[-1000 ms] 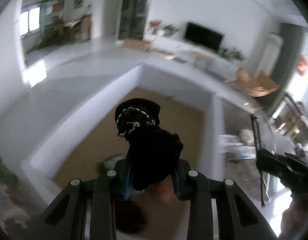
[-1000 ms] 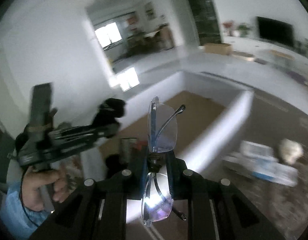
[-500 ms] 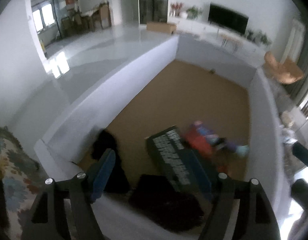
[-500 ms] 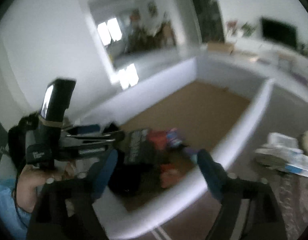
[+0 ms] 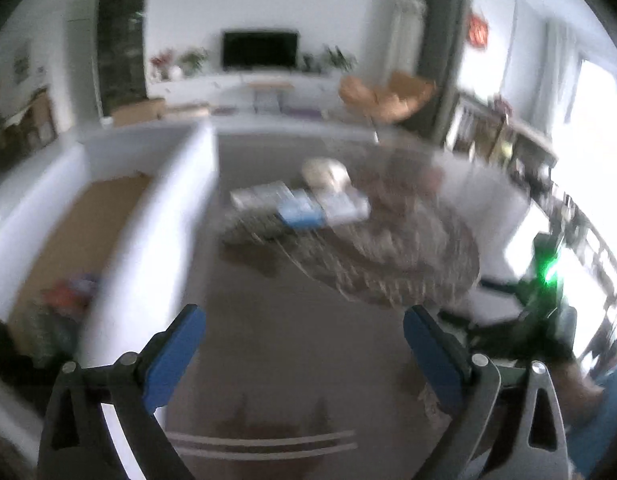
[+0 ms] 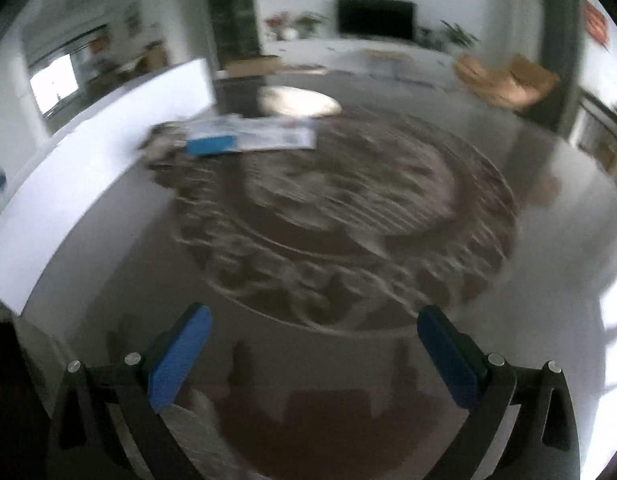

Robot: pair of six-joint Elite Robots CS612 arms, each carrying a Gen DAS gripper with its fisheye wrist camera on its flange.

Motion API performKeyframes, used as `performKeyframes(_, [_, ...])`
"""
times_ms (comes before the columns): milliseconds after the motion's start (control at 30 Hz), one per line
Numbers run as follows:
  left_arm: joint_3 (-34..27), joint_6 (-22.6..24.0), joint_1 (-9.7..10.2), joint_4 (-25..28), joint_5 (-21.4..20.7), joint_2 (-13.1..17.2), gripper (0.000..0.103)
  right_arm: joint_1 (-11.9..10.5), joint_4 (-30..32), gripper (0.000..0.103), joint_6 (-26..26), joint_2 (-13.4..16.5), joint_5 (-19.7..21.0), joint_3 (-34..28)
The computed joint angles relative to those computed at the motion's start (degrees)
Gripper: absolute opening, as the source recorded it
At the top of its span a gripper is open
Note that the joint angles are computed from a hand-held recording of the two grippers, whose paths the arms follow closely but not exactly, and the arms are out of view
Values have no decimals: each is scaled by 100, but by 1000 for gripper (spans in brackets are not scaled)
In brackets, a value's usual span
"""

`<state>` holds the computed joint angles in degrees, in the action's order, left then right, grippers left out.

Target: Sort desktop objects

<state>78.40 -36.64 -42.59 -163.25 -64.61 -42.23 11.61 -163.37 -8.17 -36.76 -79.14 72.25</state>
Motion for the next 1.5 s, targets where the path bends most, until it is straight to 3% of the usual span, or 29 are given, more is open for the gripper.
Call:
performKeyframes(100, [-783, -272, 99, 961, -444, 508, 101, -87, -25, 103, 363, -24, 91, 115])
performKeyframes(200, [-1229, -613, 124, 1507, -410, 797, 101, -78, -203, 103, 419, -49, 24, 189])
performKeyframes(333, [-1130, -802, 62, 1343, -122, 829, 101, -77, -3, 103, 299, -34, -69, 154])
performKeyframes(467, [-1185, -615, 12, 1514, 46, 892, 101, 57, 182, 103, 50, -2, -622, 66])
performKeyframes(800, [-1193, -516, 19, 1504, -11, 906, 103, 57, 167, 103, -5, 15, -578, 60])
performKeyframes(1067, [-1032, -1364, 57, 1816, 289, 802, 103, 57, 169, 103, -3, 14, -579, 61])
performKeyframes(1500, [-998, -1404, 48, 1823, 314, 783, 103, 58, 171, 103, 5, 12, -585, 62])
